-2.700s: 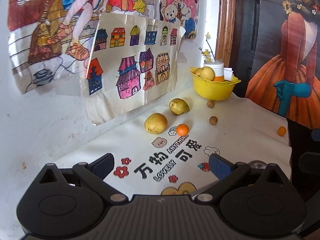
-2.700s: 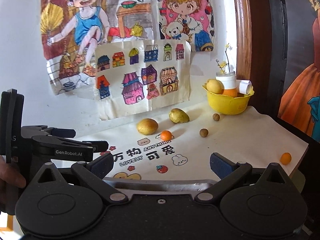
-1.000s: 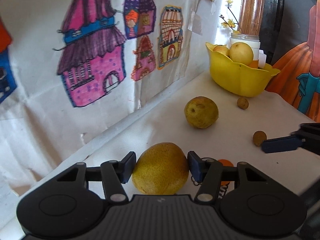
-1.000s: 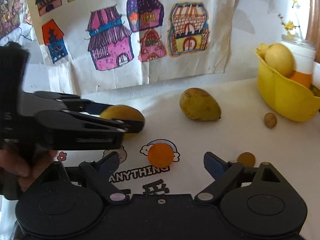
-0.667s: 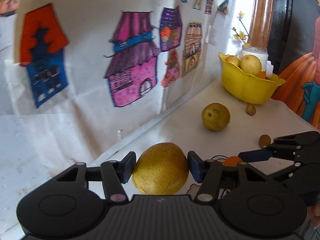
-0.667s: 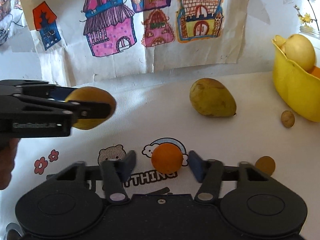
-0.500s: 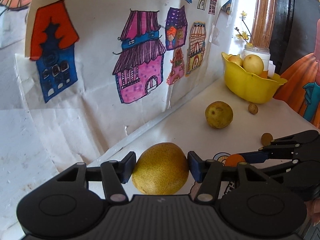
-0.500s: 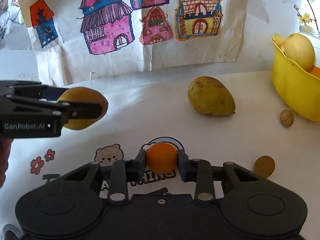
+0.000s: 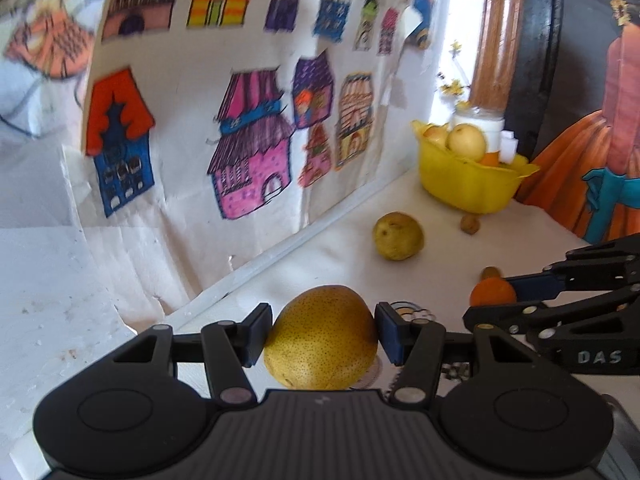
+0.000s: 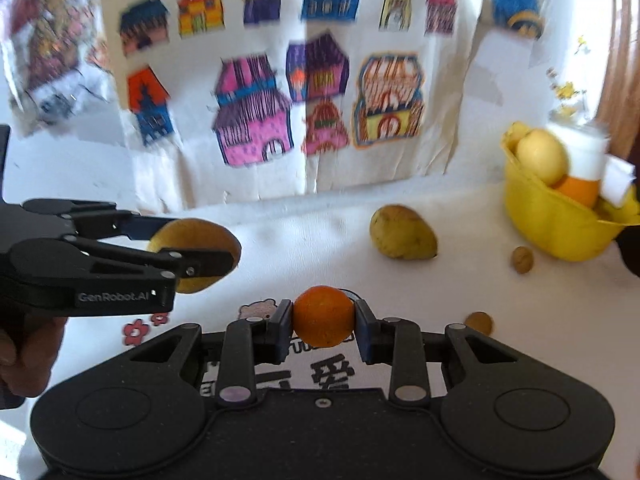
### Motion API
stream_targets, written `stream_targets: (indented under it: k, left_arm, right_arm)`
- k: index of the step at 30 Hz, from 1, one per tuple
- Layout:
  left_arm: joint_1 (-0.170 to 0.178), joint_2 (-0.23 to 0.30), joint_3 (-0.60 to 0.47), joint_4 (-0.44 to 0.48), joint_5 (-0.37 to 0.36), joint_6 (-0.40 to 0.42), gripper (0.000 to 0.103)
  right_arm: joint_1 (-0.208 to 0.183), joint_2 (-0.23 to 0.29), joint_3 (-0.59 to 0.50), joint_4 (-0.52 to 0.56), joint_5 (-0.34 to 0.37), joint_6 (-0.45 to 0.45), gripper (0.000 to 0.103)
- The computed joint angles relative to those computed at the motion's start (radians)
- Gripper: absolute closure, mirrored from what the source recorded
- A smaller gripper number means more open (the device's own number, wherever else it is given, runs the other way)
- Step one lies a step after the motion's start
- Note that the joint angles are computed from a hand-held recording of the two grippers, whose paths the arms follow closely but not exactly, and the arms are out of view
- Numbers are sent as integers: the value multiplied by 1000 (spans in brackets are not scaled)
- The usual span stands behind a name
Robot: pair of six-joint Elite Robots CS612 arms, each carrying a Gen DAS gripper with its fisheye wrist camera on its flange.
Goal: Organize fruits
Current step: 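Grasp the orange on the cloth with the right tool, then carry the pear with the left tool while the right tool carries the orange over the tray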
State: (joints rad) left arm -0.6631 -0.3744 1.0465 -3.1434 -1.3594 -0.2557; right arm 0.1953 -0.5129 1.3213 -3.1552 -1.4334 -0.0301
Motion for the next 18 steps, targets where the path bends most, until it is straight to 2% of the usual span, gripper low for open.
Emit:
stream_targets:
  k: [10,18]
  left_arm:
    - [-40,-101,172,-146,15,20,43]
    - [-76,-164,287,-243,29,47,43]
  right_arm:
    - [3,-140,241,-229,-35,63,69]
    - [18,-208,369,-366,-59,111,69]
